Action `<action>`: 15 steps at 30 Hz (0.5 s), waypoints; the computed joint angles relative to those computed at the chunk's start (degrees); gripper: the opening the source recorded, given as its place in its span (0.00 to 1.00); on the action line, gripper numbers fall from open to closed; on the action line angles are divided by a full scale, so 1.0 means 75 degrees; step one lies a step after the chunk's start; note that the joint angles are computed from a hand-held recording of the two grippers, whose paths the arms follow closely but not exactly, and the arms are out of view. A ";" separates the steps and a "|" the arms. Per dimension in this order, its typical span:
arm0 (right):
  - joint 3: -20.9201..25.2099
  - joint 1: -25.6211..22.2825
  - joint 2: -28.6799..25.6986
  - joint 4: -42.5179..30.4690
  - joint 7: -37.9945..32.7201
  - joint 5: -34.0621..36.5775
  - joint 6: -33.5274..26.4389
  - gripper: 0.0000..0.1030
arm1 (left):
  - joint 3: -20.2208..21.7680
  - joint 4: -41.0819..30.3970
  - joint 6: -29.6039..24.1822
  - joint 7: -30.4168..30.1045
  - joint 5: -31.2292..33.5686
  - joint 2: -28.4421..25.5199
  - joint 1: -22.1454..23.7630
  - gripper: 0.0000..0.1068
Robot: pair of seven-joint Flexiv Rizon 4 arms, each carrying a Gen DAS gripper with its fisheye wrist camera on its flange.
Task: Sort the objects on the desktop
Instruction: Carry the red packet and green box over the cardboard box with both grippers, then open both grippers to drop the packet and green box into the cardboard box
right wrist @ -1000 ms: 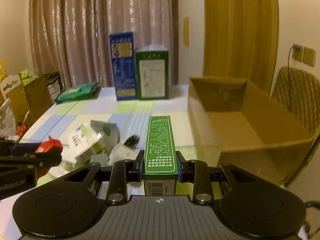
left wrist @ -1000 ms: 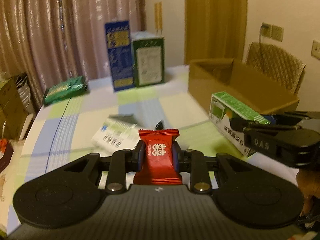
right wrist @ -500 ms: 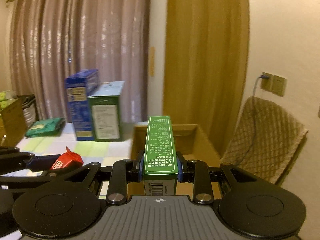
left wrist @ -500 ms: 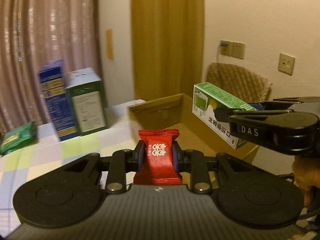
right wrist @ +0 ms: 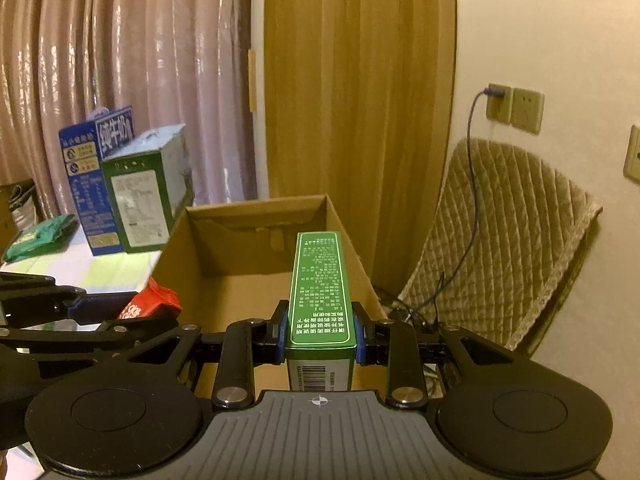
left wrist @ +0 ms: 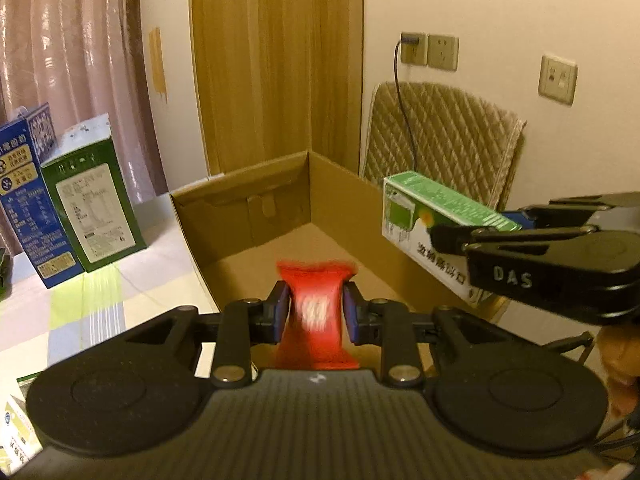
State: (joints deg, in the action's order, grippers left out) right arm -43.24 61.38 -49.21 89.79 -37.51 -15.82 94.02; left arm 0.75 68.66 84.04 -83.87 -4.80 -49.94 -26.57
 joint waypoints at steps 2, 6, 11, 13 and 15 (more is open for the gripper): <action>0.0127 -0.0110 -0.0034 -0.0062 -0.0010 -0.0007 -0.0019 0.26 | -0.0009 0.0015 0.0041 -0.0033 -0.0011 -0.0020 0.0039 0.37; 0.0308 -0.0246 -0.0095 -0.0211 -0.0010 -0.0057 -0.0016 0.26 | 0.0177 0.0412 0.0475 -0.0122 0.0059 0.0230 0.0040 0.37; 0.0592 -0.0421 -0.0127 -0.0439 -0.0032 -0.0148 -0.0042 0.26 | 0.0515 0.1212 0.0838 -0.0259 0.0094 0.0809 0.0070 0.37; 0.0767 -0.0551 -0.0158 -0.0603 -0.0043 -0.0228 -0.0088 0.26 | 0.0662 0.1505 0.0901 -0.0311 0.0086 0.1017 0.0063 0.37; 0.0929 -0.0715 -0.0252 -0.0816 -0.0053 -0.0296 -0.0008 0.26 | 0.0711 0.1817 0.0958 -0.0322 0.0092 0.1228 0.0112 0.37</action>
